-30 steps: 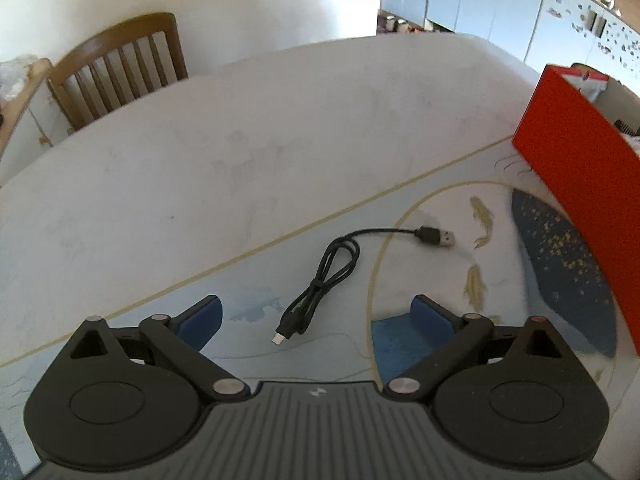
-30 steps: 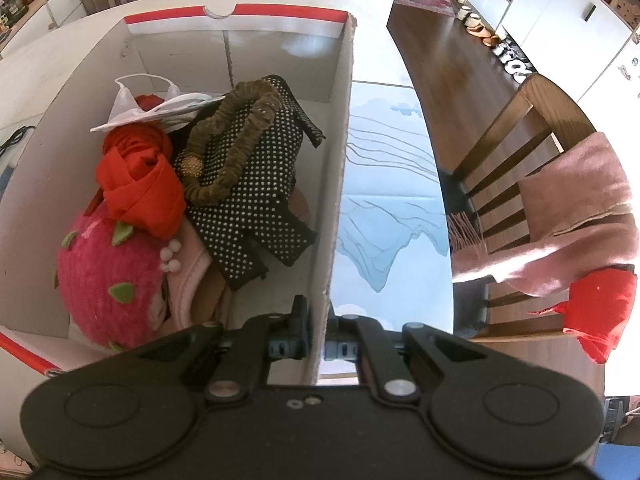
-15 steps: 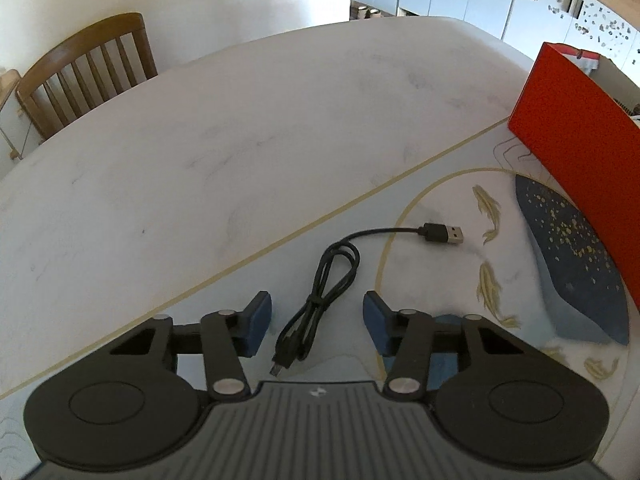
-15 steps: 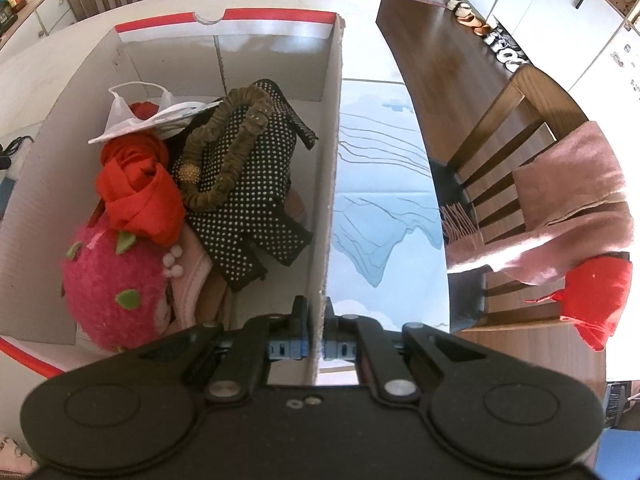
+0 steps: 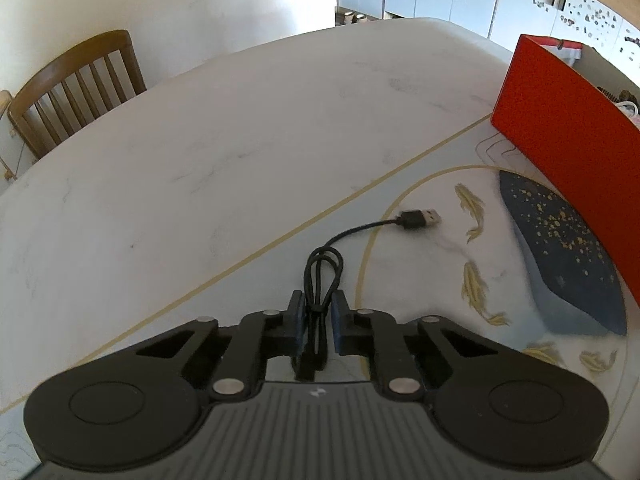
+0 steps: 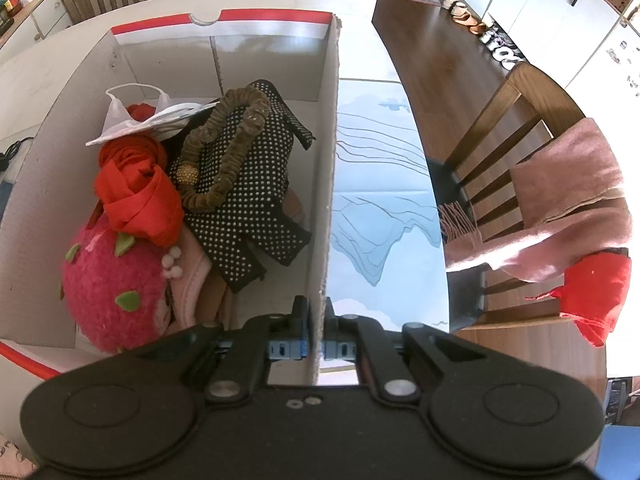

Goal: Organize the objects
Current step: 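Close the left gripper on the black USB cable, then lift the USB cable with the left gripper and carry it over the box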

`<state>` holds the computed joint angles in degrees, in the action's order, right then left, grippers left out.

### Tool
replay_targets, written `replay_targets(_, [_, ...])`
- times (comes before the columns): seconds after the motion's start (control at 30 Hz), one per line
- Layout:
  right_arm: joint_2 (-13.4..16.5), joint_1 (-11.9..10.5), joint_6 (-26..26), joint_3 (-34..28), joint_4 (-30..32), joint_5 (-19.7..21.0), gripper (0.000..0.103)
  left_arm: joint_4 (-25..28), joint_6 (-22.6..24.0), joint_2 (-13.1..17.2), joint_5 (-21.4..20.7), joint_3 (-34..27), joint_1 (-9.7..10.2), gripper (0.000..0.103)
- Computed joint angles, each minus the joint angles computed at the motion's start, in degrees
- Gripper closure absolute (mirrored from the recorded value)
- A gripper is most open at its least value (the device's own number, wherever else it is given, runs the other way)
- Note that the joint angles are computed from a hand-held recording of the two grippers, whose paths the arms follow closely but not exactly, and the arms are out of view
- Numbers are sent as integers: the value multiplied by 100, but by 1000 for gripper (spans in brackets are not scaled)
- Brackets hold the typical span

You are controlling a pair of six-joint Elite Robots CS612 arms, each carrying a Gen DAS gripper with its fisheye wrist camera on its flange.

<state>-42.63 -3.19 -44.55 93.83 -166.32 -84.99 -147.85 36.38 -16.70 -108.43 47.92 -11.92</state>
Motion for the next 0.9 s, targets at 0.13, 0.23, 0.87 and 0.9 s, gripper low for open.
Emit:
replay_targets(0.13, [-3, 4, 38, 11, -35, 0, 99, -13, -309, -57, -4, 97, -3, 92])
replay_targets(0.23, [-5, 3, 54, 24, -64, 9, 99, -20, -659, -98, -48, 158, 7, 92])
replay_targets(0.87, [-3, -80, -121, 68, -170, 329, 100, -765, -1966, -802, -449, 1159, 5, 94])
replay_targets(0.9, [-3, -82, -137, 72, -179, 341, 100, -811, -2024, -847, -509, 1215, 6, 94])
